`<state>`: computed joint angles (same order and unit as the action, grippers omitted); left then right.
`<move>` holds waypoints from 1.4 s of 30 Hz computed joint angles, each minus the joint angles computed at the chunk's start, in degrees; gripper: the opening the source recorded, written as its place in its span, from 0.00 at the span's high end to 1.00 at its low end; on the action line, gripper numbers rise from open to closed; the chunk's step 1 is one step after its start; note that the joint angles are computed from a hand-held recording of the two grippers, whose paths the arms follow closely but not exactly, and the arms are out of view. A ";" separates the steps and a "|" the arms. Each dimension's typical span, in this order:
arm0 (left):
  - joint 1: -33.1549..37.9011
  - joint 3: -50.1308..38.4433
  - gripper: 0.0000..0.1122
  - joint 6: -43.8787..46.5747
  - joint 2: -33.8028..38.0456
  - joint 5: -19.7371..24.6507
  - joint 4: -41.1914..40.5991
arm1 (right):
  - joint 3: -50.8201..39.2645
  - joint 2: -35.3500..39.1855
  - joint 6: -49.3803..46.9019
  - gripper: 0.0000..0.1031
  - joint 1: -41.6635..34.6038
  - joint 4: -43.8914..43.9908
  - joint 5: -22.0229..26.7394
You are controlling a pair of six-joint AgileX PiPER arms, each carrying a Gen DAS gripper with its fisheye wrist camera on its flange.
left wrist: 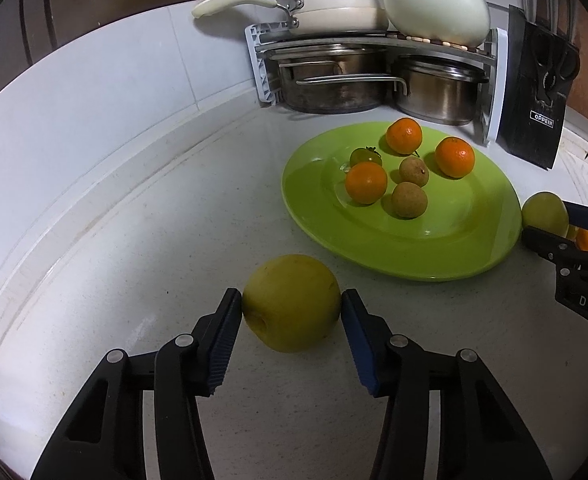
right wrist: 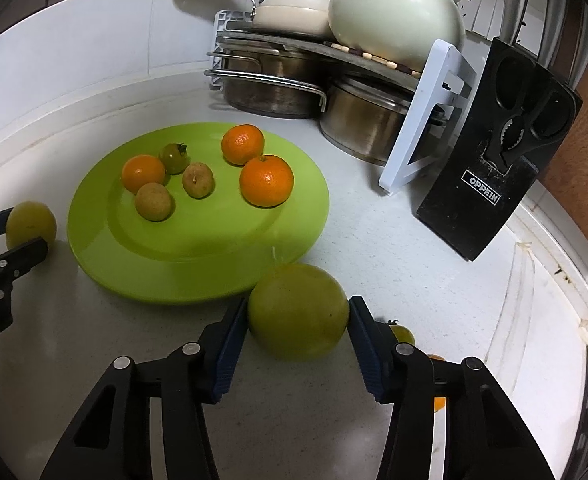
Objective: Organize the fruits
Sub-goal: 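Carry the pear and the large green fruit in both tools over the plate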
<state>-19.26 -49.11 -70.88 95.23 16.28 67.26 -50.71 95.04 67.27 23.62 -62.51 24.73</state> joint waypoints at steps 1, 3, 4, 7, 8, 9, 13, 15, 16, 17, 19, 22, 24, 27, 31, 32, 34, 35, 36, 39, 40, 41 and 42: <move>0.08 0.10 0.55 -0.02 -0.07 -0.13 -0.07 | 0.12 -0.12 0.13 0.50 0.01 0.08 -0.06; 0.16 0.40 0.55 0.47 -0.38 -0.67 -0.64 | 0.47 -0.55 -0.53 0.50 -0.13 1.06 -0.77; 0.18 0.64 0.55 0.59 -0.59 -1.05 -0.87 | 0.57 -0.71 -0.62 0.50 -0.14 1.16 -0.97; -0.11 1.28 0.55 0.49 -1.25 -1.15 -1.06 | 1.16 -1.54 -0.06 0.50 0.29 0.74 -1.27; -0.20 1.52 0.55 0.25 -1.55 -1.13 -1.00 | 1.28 -1.83 -0.07 0.50 0.42 0.80 -1.25; -0.32 1.89 0.55 -0.29 -2.05 -0.99 -0.69 | 1.40 -2.12 -0.13 0.50 0.43 0.91 -1.27; -0.78 2.67 0.55 -0.66 -4.04 -0.39 -0.43 | 1.98 -4.02 -0.30 0.50 0.93 0.99 -0.83; -1.17 2.89 0.55 0.20 -5.45 -0.32 -1.21 | 2.23 -5.32 -1.80 0.50 0.96 2.22 -1.38; -1.31 2.98 0.55 0.09 -5.99 -0.32 -0.91 | 2.20 -5.77 -2.59 0.50 0.86 2.75 -1.69; -1.47 2.91 0.55 0.15 -6.41 -0.29 -0.72 | 2.21 -6.29 -3.05 0.50 0.90 3.03 -1.91; -1.57 2.48 0.55 1.71 -7.21 -0.80 -1.92 | 2.15 -7.32 -4.24 0.50 0.88 4.02 -2.50; -0.83 1.17 0.55 8.14 -8.12 -2.56 -8.26 | 1.66 -8.90 -7.69 0.50 0.15 7.32 -3.70; -0.44 -0.10 0.55 13.28 -8.43 -3.30 -13.28 | 1.37 -9.83 -9.23 0.50 0.12 8.63 -3.90; -0.67 -1.36 0.55 16.37 -9.07 -3.81 -16.29 | 0.93 -11.28 -12.06 0.50 -0.15 10.84 -4.34; -1.05 -3.38 0.55 21.47 -9.19 -4.15 -21.31 | -0.06 -12.31 -18.55 0.50 -1.23 16.80 -5.73; -0.87 -4.12 0.55 24.95 -8.98 -4.56 -24.84 | -0.43 -12.29 -21.40 0.50 -1.76 19.86 -6.42; -0.66 -5.37 0.55 30.68 -8.42 -4.86 -30.46 | -1.50 -11.63 -26.51 0.50 -2.47 25.24 -7.00; -0.67 -5.91 0.55 32.51 -8.05 -4.89 -32.30 | -2.04 -11.17 -29.00 0.50 -2.83 27.84 -7.23; -0.44 -6.86 0.55 36.57 -7.31 -5.01 -36.21 | -2.73 -10.46 -32.44 0.50 -3.41 31.49 -7.69; 0.27 -9.14 0.55 46.34 -5.12 -5.18 -46.08 | -4.51 -8.57 -41.53 0.50 -4.67 41.07 -8.29; 0.46 -9.58 0.55 48.49 -4.62 -5.22 -48.29 | -5.20 -7.84 -43.99 0.50 -5.00 43.51 -8.35; 0.68 -10.25 0.55 50.94 -3.89 -5.09 -50.78 | -5.76 -7.21 -45.99 0.50 -5.28 45.35 -8.55; 1.06 -11.09 0.55 53.71 -2.92 -4.93 -53.62 | -6.45 -6.40 -47.07 0.50 -5.47 46.35 -8.66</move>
<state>-18.20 -60.21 -17.17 92.31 11.36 13.64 -57.16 88.63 20.19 18.15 -16.16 16.06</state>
